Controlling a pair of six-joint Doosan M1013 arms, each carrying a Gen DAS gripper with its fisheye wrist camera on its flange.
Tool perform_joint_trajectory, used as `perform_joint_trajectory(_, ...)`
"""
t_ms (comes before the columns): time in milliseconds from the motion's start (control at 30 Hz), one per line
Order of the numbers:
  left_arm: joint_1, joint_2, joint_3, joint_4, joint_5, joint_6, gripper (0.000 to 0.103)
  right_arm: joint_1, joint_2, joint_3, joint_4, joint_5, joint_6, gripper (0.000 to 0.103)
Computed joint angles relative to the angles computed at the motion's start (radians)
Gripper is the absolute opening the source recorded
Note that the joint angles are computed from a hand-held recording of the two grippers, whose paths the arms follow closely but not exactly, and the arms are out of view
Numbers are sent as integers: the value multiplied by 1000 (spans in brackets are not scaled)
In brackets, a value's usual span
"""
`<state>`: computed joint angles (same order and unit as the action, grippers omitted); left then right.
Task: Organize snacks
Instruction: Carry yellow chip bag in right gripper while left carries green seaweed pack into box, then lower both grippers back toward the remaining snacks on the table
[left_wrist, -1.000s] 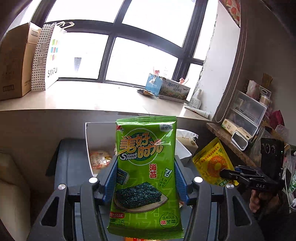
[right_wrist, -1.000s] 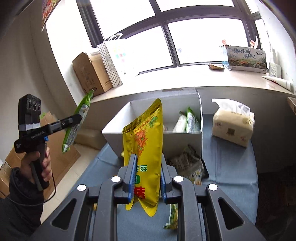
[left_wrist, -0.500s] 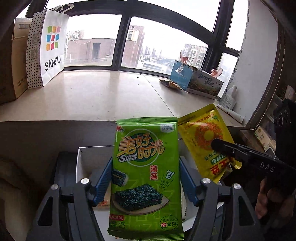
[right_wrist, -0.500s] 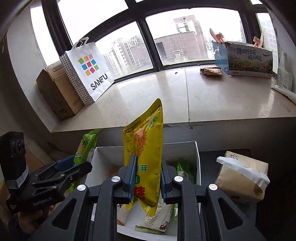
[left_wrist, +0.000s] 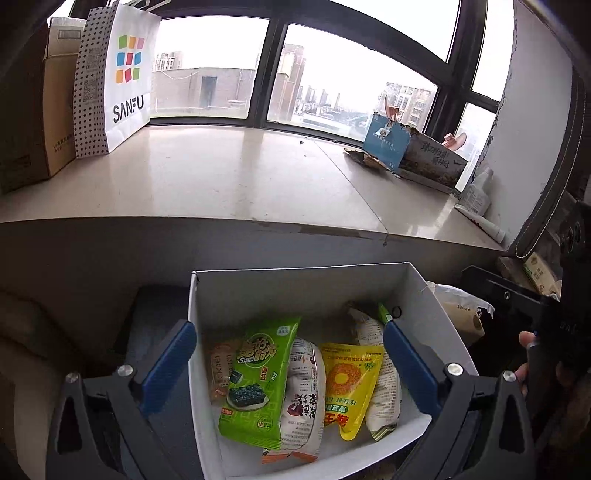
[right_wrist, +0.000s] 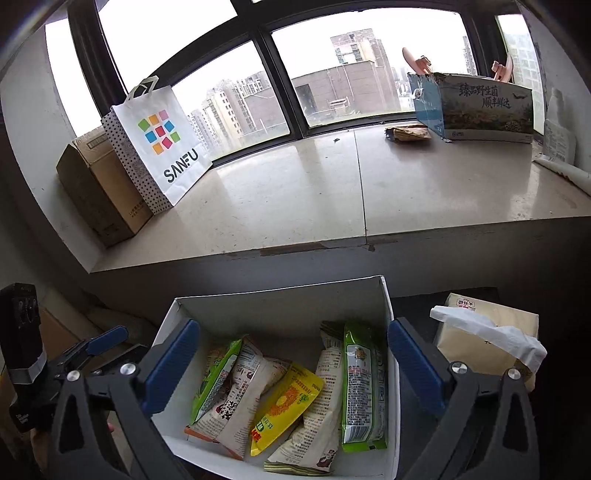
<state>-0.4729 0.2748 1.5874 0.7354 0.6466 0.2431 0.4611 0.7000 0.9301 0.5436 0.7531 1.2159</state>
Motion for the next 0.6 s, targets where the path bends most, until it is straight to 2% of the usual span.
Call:
perform_joint_trajectory(133, -29, -44, 42, 71, -36, -23, 103, -5, -54, 79, 78, -38, -104, 103)
perform_joint_trajectory(333, -109, -129, 122, 254, -66, -104, 103, -21, -173, 268, 293, -150, -369, 103)
perform_joint_trajectory(467, -181, -174, 171, 399, -35, -192, 103, -43, -258, 418, 567, -203, -650, 103)
perform_joint_trajectory(600, -264, -195, 211, 541, 67, -305, 103, -73, -319, 529, 733, -161, -785, 103)
